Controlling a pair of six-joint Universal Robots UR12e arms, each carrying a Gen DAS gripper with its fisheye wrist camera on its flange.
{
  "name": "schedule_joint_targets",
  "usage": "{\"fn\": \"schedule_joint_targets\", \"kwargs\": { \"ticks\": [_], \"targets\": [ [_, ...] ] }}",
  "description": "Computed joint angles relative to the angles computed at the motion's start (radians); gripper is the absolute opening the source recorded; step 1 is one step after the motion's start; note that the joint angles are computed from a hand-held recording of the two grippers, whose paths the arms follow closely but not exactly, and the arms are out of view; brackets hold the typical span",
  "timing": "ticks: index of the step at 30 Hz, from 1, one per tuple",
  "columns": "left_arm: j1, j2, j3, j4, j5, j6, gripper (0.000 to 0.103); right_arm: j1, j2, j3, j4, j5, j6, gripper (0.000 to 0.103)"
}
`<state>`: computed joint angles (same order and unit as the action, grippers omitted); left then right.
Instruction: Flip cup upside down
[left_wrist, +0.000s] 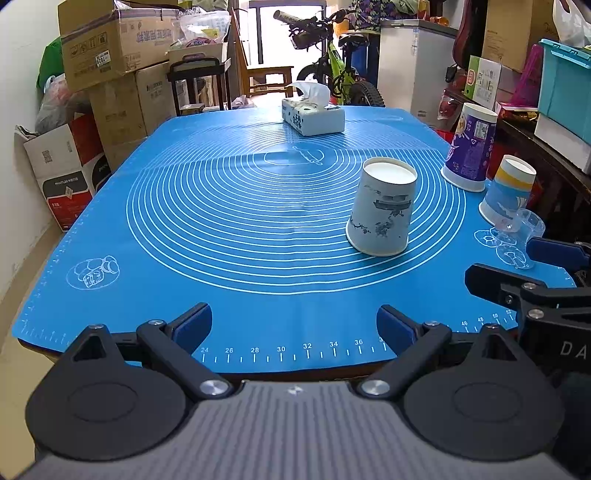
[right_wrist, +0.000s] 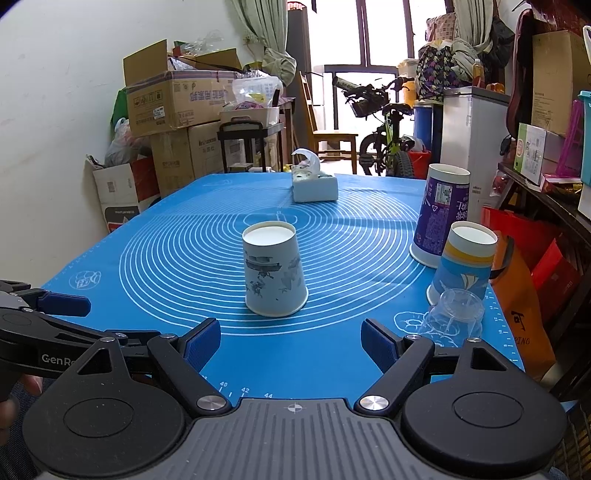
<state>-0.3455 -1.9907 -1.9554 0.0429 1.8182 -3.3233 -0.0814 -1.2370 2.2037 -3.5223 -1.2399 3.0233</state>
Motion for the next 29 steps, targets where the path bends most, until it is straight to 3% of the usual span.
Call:
{"fn": "schedule_joint_targets", "kwargs": {
  "ticks": [29],
  "targets": [
    [0.002,-0.006,0.001,-0.001,-0.002,0.003,0.095,-0.002,0.005,-0.002,0.008,0.009,0.001,0.085]
  ]
}}
